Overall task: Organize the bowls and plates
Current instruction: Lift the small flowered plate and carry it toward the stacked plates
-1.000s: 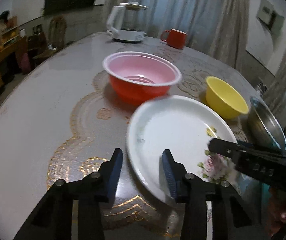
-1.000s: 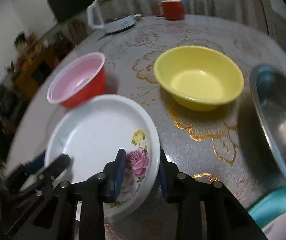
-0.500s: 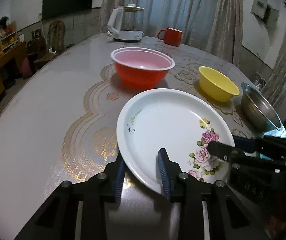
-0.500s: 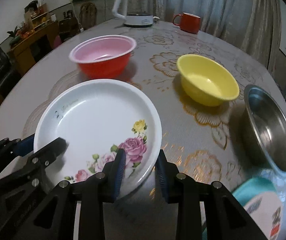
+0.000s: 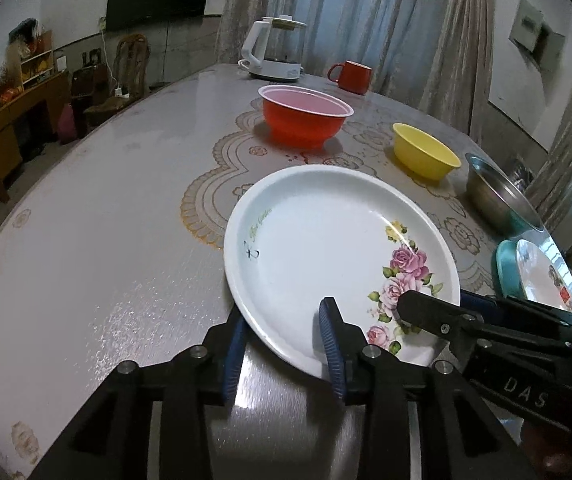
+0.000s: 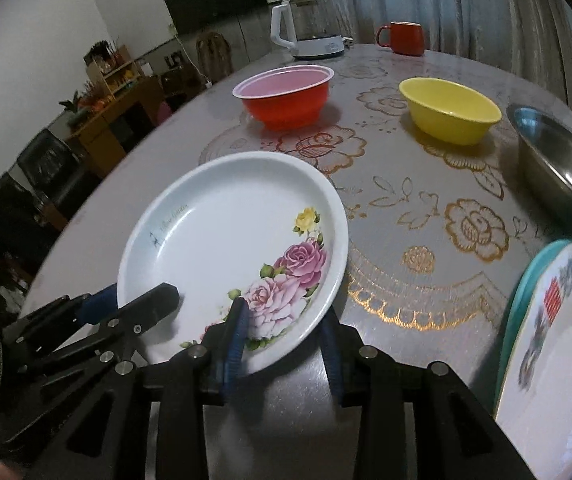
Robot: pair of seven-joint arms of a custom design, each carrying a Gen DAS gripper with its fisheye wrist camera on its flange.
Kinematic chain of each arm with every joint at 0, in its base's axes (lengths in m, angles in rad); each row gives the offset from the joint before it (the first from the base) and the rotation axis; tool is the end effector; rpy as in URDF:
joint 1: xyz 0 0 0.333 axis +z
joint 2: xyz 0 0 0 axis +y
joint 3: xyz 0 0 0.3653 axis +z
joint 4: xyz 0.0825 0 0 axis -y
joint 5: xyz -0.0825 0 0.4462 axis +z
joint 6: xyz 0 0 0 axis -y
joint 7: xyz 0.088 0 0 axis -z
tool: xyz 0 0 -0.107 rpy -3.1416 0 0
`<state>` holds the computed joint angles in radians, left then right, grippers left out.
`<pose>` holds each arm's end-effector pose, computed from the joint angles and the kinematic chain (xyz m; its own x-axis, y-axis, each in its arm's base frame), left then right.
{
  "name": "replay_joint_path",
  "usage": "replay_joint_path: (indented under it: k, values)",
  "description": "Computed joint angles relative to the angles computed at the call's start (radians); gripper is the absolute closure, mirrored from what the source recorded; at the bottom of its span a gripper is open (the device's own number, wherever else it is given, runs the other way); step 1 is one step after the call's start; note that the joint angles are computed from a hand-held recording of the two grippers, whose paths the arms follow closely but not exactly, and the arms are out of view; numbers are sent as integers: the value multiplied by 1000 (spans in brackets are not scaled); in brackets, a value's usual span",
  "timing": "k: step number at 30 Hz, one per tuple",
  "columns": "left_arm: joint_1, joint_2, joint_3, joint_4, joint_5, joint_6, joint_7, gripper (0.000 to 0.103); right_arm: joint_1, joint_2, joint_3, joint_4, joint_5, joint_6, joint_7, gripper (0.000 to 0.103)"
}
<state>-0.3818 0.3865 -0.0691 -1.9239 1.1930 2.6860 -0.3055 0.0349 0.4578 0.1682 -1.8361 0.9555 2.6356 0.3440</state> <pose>0.6248 -0.3319 0.3197 0.3482 -0.9209 0.1754 -0.6571 -0.3732 -0.6549 0.7273 0.1174 0.3142 0.6249 -0.7510 -0.2131 -0.6802 -0.3898 -0.6208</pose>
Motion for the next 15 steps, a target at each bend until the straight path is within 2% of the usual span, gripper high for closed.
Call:
replay_joint_path:
  k: [4,7,9,10,12,15]
  values:
    - [2,2,0,4,-3,-2,10,63,-18,11,-2,24,17,-56,18,68]
    - [8,7,-2,10,-18,-6,43,60,-17,35,10,55,48,-31,10,68]
    - [10,6,1,8,-30,-15,52,56,-11,55,1,85,33,-47,52,68]
    - [12,7,5,7,-28,-10,47,56,-4,71,-11,109,6,-77,106,68]
    - [14,7,12,5,-14,2,37,58,-20,93,4,138,19,-95,106,69]
    - [15,17,11,18,-15,-10,75,63,-22,103,19,147,22,-73,74,69]
